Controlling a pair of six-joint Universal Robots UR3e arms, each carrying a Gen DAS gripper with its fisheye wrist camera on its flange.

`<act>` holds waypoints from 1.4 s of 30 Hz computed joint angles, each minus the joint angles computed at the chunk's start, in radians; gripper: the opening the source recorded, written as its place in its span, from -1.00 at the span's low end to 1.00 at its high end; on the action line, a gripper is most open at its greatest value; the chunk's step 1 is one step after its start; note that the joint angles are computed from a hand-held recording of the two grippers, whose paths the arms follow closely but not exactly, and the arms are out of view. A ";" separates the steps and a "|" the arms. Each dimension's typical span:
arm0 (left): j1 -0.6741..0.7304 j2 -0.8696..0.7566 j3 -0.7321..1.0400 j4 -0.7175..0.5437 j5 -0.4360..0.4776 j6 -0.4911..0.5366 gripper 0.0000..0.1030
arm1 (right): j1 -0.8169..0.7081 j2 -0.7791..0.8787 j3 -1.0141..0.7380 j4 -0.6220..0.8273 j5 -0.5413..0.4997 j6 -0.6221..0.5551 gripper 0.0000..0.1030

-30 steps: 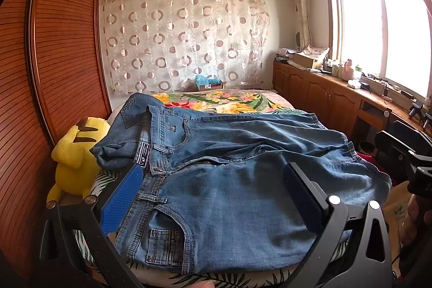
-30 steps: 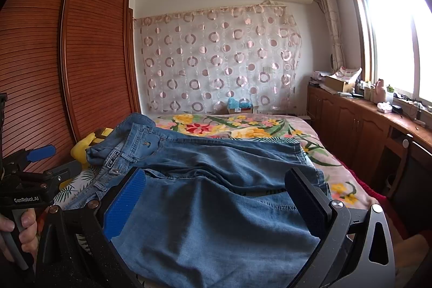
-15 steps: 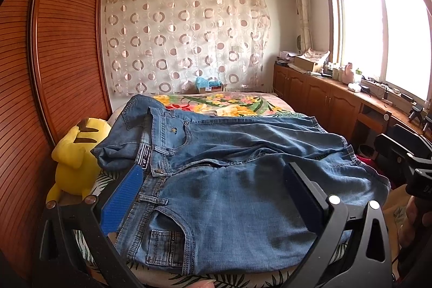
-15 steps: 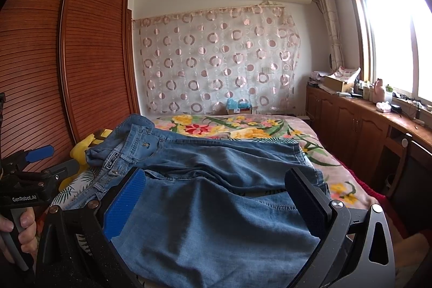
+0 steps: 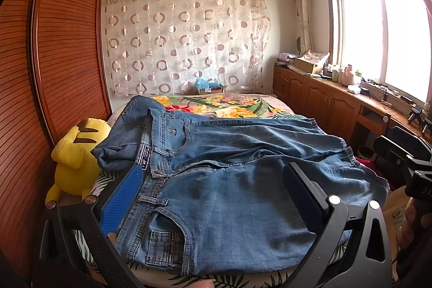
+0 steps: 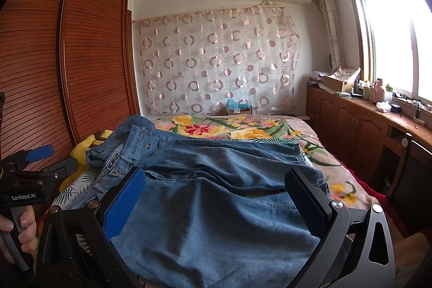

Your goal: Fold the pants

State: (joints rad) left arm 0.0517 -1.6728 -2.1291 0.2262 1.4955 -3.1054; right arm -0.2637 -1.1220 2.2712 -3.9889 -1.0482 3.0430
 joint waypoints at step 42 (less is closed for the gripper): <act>0.106 -0.062 -0.029 0.012 -0.076 0.009 1.00 | -0.022 0.040 -0.041 0.045 -0.017 -0.038 1.00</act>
State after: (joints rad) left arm 0.1580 -1.7348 -2.1586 0.2382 1.4197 -3.0961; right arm -0.2854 -1.0815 2.2300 -3.9439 -1.0649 3.0049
